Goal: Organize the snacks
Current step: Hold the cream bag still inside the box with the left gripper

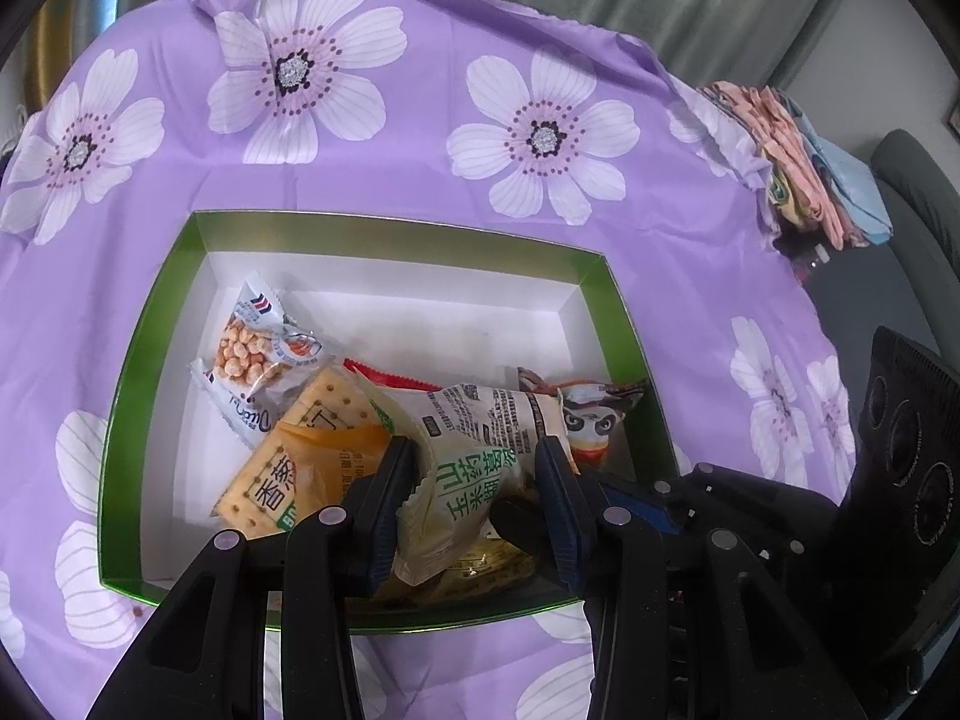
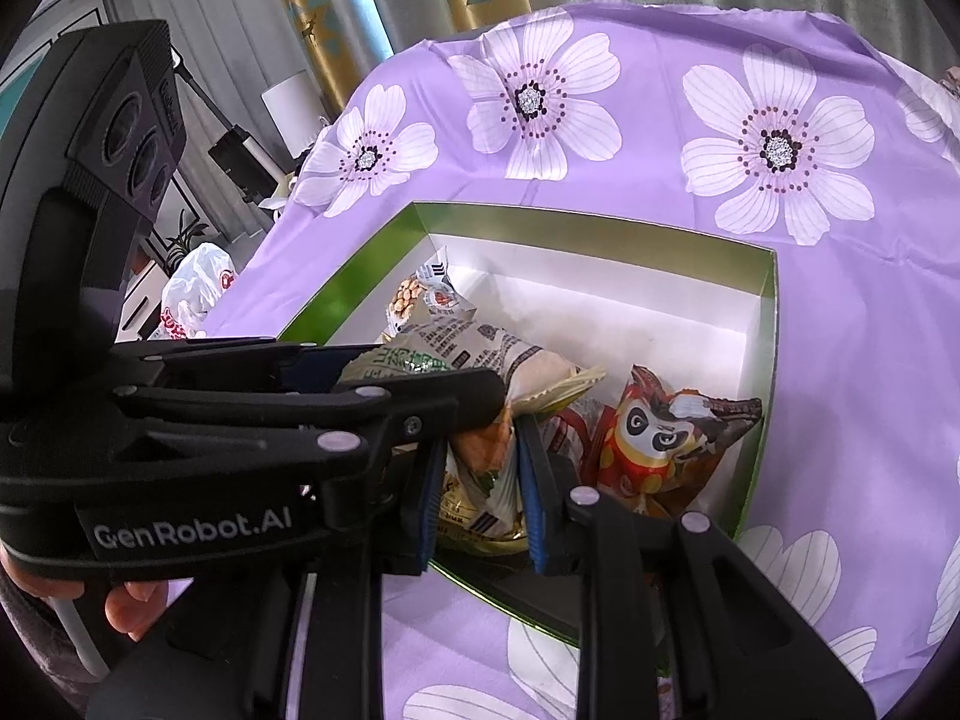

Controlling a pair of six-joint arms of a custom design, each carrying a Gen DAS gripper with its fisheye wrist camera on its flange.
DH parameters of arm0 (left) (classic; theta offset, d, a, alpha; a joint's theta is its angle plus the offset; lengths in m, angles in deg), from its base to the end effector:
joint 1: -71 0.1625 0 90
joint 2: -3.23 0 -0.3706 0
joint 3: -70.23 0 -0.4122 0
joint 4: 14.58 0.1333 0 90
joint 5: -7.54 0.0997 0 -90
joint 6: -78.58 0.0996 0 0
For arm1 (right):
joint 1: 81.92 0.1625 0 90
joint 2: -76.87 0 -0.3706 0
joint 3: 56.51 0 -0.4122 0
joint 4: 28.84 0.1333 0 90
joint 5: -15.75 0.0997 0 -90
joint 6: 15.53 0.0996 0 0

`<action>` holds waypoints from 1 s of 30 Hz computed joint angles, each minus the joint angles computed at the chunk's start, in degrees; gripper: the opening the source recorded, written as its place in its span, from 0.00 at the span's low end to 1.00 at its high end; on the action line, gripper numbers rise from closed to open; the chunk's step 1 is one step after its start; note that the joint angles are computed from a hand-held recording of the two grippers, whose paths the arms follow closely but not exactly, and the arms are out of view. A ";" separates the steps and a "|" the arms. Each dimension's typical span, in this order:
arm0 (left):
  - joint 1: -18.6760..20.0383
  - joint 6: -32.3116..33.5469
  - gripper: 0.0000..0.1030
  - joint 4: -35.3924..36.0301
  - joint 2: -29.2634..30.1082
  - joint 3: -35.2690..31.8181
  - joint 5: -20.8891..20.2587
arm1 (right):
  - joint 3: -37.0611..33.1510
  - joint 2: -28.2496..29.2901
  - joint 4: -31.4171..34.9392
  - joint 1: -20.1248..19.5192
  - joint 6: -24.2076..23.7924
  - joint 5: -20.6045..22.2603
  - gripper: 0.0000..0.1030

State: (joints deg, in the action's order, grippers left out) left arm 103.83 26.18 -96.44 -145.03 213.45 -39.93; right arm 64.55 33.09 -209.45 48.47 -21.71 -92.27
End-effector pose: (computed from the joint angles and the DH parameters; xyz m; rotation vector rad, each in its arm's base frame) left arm -0.0517 -0.2721 0.3150 0.1336 2.5601 -0.7751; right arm 0.3873 -0.2970 -0.0523 1.0875 -2.6618 0.4552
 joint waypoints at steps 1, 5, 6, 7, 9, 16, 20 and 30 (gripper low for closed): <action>0.02 0.00 0.41 0.06 0.08 -0.05 0.04 | -0.07 0.03 0.08 -0.03 -0.02 -0.01 0.24; 0.08 -0.05 0.41 -0.04 0.25 -0.11 -0.01 | -0.17 0.05 0.30 0.05 0.08 -0.12 0.25; 0.12 -0.08 0.41 -0.11 0.21 -0.09 -0.03 | -0.17 0.06 0.28 0.06 0.11 -0.14 0.25; 0.11 -0.04 0.41 -0.15 0.28 -0.10 0.00 | -0.17 0.06 0.28 0.06 0.11 -0.14 0.25; 0.17 0.08 0.41 -0.14 0.38 -0.13 0.04 | -0.18 0.07 0.29 -0.01 0.00 -0.08 0.24; 0.18 0.07 0.41 -0.18 0.43 -0.09 0.03 | -0.16 0.08 0.25 0.03 0.12 -0.06 0.25; 0.20 0.13 0.41 -0.34 0.56 -0.10 0.05 | -0.17 0.07 0.32 0.04 0.19 -0.05 0.25; 0.30 0.11 0.41 -0.47 0.73 -0.09 0.05 | -0.18 0.05 0.36 0.02 0.14 -0.05 0.25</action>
